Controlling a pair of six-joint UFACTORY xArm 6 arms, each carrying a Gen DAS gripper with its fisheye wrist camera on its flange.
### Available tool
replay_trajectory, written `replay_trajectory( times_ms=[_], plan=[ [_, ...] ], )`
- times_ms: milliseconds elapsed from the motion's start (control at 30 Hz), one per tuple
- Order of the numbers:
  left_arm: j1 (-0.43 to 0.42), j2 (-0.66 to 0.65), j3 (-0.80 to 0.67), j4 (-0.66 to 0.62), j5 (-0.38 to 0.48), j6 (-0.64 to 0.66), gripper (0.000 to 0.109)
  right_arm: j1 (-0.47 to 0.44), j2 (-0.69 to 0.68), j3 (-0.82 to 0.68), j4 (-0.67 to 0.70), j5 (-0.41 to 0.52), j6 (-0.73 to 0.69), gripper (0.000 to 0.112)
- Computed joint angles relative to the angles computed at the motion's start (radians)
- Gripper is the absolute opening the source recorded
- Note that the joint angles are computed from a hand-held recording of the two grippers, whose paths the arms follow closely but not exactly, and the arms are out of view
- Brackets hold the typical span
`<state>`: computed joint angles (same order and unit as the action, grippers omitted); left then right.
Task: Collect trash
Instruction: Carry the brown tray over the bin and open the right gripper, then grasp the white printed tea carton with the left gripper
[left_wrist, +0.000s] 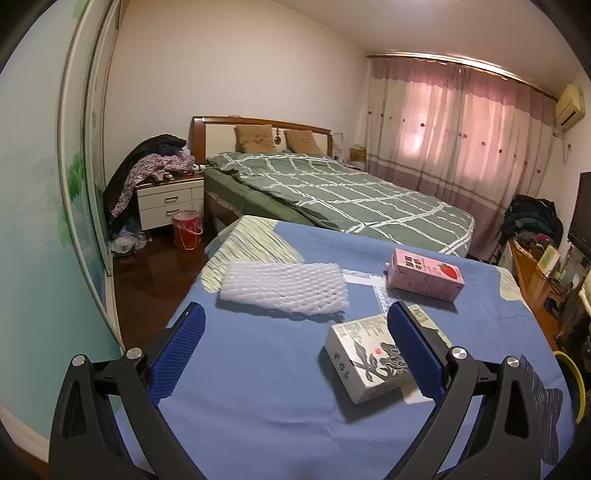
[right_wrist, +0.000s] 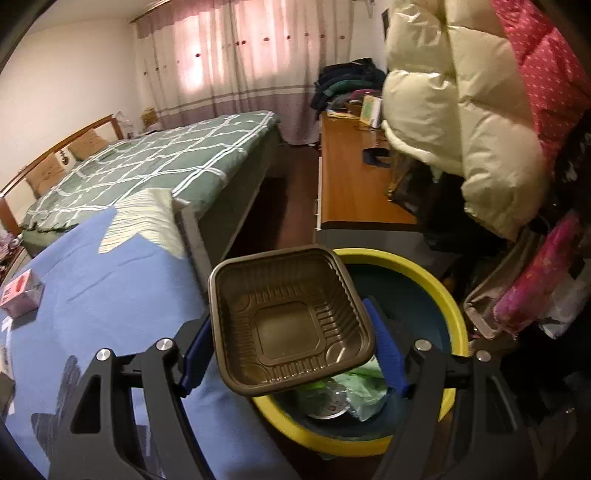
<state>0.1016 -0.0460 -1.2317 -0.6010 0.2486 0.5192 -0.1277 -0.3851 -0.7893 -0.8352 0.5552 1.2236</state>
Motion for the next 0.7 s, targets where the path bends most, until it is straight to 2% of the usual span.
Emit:
replay_trajectory(
  times_ms=[133, 233, 400, 567, 700],
  plan=[
    [-0.005, -0.001, -0.002, -0.015, 0.015, 0.026, 0.097, 0.012, 0.007, -0.008, -0.063, 0.064, 0.068, 0.072],
    [-0.007, -0.002, -0.006, -0.047, 0.037, 0.064, 0.097, -0.002, 0.001, 0.002, -0.052, 0.066, 0.087, 0.084],
    [-0.008, 0.001, -0.022, -0.088, 0.095, 0.116, 0.097, 0.015, -0.004, 0.000, -0.092, 0.087, 0.116, 0.088],
    [-0.014, 0.010, -0.046, -0.132, 0.209, 0.201, 0.097, 0.026, -0.007, -0.001, -0.109, 0.097, 0.125, 0.089],
    [-0.016, 0.051, -0.089, -0.085, 0.325, 0.176, 0.097, 0.021, -0.011, 0.004, -0.103, 0.086, 0.123, 0.089]
  ],
)
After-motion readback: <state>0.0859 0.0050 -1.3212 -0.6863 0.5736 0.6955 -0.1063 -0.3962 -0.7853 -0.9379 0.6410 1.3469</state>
